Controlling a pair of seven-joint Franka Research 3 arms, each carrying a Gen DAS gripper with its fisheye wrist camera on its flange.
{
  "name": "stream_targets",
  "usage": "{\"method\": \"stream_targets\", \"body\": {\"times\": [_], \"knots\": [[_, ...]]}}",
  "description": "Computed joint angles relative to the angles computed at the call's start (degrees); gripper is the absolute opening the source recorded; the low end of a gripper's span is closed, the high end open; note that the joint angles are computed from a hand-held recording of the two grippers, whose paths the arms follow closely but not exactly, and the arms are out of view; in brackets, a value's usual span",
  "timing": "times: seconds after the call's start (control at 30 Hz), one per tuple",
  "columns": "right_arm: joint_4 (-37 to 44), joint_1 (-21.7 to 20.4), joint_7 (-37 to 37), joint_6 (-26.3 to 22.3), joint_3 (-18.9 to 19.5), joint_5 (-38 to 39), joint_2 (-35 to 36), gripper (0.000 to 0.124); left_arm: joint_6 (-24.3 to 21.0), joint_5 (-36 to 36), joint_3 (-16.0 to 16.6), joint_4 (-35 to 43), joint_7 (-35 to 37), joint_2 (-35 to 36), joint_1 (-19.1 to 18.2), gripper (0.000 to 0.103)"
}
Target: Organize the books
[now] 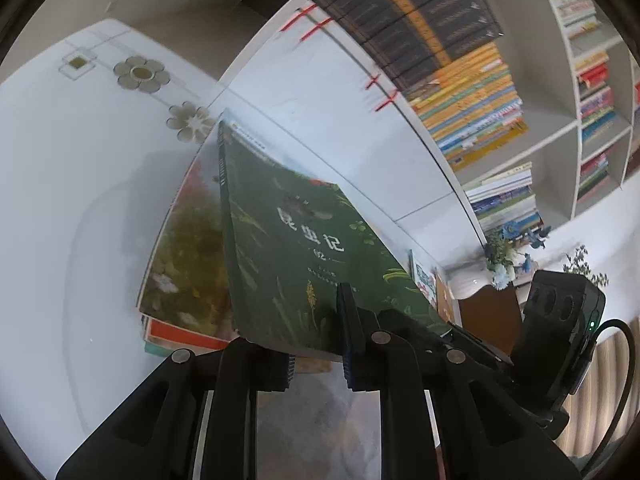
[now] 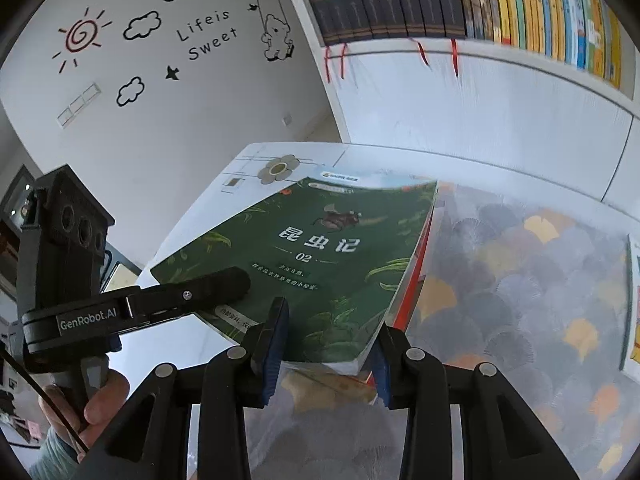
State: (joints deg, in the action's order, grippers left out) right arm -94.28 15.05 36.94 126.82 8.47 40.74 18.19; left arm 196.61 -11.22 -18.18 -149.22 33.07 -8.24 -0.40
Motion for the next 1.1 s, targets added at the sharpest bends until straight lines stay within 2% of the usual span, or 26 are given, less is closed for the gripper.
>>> {"method": "stream_targets", "body": {"times": [0.13,0.23,0.27,0.3,0.37,0.4,0.47,0.53,0.73,0.83,0.9,0.93,0.97,1.03,1.1], "knots": [[0.8,0.4,2.2,0.2,0.0,-0.6,1.5,0.036,-0.5,3.9,3.9,-0.1,-3.0,0.8,-2.3,0.013],[1.1,0.8,3.4,0.8,0.1,-1.4,2.4,0.036,-1.7,5.0,4.4,-0.4,-4.3,0.7,-2.1,0.013],[1.2,0.9,3.9,0.9,0.1,-1.7,2.6,0.036,-2.4,4.7,3.9,-0.7,-4.5,0.3,-1.5,0.014],[1.7,1.1,4.5,0.6,0.2,-2.2,3.1,0.036,-3.1,3.7,1.7,-1.1,-4.2,-0.3,0.4,0.015],[2.3,1.1,5.5,-0.5,0.2,-3.0,3.8,0.036,-6.4,1.1,-5.9,-2.1,-3.8,-2.6,7.6,0.018],[2.8,1.2,6.1,-1.5,0.3,-3.5,4.2,0.036,-8.8,1.3,-7.5,-2.9,-4.8,-4.3,9.1,0.018],[2.7,1.4,6.8,-2.1,0.2,-4.5,4.5,0.036,-11.9,2.4,-7.7,-4.2,-6.4,-6.6,9.4,0.018],[2.4,1.6,7.8,-2.4,0.0,-5.5,4.4,0.036,-17.6,4.1,-9.9,-5.3,-9.1,-10.3,11.3,0.018],[1.0,-0.1,10.6,-7.3,-1.0,-6.8,2.8,0.036,-29.7,9.4,-11.9,-7.3,-16.1,-20.5,11.2,0.018],[-3.2,-1.8,9.1,-7.7,-1.9,-5.6,-1.0,0.037,-33.4,12.7,-12.2,-5.5,-17.8,-22.4,10.2,0.018],[-6.4,-2.8,8.1,-7.4,-2.8,-5.4,-4.1,0.038,-35.6,15.5,-12.6,-2.6,-18.1,-21.7,9.9,0.022],[-7.9,-3.4,7.4,-7.4,-3.4,-5.1,-5.4,0.041,-37.0,17.4,-13.3,-0.3,-18.2,-20.6,9.9,0.028],[-9.4,-4.0,6.9,-7.2,-4.0,-4.9,-6.8,0.043,-37.6,19.1,-13.7,1.6,-18.2,-19.2,9.9,0.028],[-12.8,-5.6,6.0,-6.3,-5.6,-4.3,-9.9,0.056,-38.9,22.2,-14.2,6.3,-17.3,-15.4,9.1,0.028],[-15.3,-7.2,5.4,-5.3,-7.2,-3.4,-12.3,0.056,-40.1,26.5,-15.4,12.4,-16.9,-10.0,8.7,0.028]]}}
